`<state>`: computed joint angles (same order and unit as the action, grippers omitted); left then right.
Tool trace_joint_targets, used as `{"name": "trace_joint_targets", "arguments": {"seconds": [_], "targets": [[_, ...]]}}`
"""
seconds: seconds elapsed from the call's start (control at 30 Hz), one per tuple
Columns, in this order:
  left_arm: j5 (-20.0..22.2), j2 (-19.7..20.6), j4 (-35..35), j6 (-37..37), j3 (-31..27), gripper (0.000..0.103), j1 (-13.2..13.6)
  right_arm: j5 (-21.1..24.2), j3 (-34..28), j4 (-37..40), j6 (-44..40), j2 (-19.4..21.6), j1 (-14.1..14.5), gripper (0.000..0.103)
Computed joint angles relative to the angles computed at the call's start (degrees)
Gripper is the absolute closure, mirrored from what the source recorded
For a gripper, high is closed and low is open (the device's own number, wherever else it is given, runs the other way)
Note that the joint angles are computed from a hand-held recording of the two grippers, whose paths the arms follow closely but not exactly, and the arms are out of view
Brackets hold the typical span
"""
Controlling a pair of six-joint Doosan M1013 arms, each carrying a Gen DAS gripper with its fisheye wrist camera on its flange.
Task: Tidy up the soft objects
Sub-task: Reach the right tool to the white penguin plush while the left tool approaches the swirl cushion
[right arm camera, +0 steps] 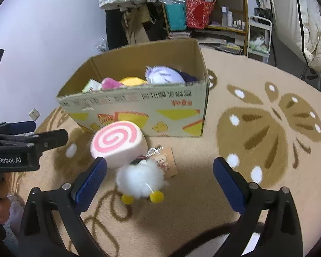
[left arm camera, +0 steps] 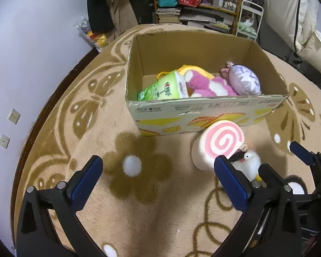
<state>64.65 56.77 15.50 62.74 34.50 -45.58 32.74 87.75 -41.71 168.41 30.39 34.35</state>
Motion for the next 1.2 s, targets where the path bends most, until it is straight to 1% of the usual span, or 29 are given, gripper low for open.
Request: {"name": "trace_joint_targets", "arguments": {"seconds": [0.1, 0.2, 0.47, 0.53, 0.63, 0.73, 0.93, 1.03, 1.1, 1.17, 1.2], "targets": [[0.37, 0.52, -1.37, 0.29, -0.64, 0.001, 0.25, -0.34, -0.1, 2.0, -1.05, 0.48, -0.2, 0.0], [1.46, 1.28, -1.61, 0.81, -1.73, 0.001, 0.24, 0.44, -0.67, 3.86, -2.99, 1.16, -0.34, 0.0], [4.11, 3.4, -3.33, 3.29, -5.04, 0.0, 0.16, 0.76, -2.09, 8.54, -7.38, 2.62, -1.04, 0.0], [4.11, 3.66, -3.9, 3.89, -5.46, 0.0, 0.17, 0.87, -2.39, 9.63, -8.42, 2.98, -1.19, 0.0], [4.59, 4.35, -4.4, 4.52, -6.59, 0.0, 0.12, 1.69, -2.79, 9.38, -8.04, 3.61, -1.24, 0.0], [5.65, 5.22, -5.67, 4.94, -7.96, 0.001, 0.23, 0.51, -2.61, 10.96, -8.73, 3.67, -1.46, 0.0], [7.24, 6.71, -7.93, 5.86, -10.47, 0.0, 0.45, 0.04, -2.84, 12.35, -10.38, 4.03, -1.62, 0.0], [8.32, 7.58, -8.31, 6.08, -11.84, 0.0, 0.48, 0.02, -2.96, 10.73, -8.99, 4.18, -1.53, 0.0], [9.05, 8.11, -8.49, 6.27, -12.7, 0.0, 0.47, -0.28, -2.76, 9.63, -7.88, 4.09, -1.55, 0.002], [9.27, 8.32, -8.6, 6.44, -12.97, 0.0, 0.4, -1.63, -2.36, 11.01, -8.71, 3.93, -1.89, 0.01], [9.41, 8.49, -8.63, 6.54, -13.26, 0.0, 0.38, -2.38, -2.2, 12.27, -9.44, 3.9, -2.08, 0.013]]}}
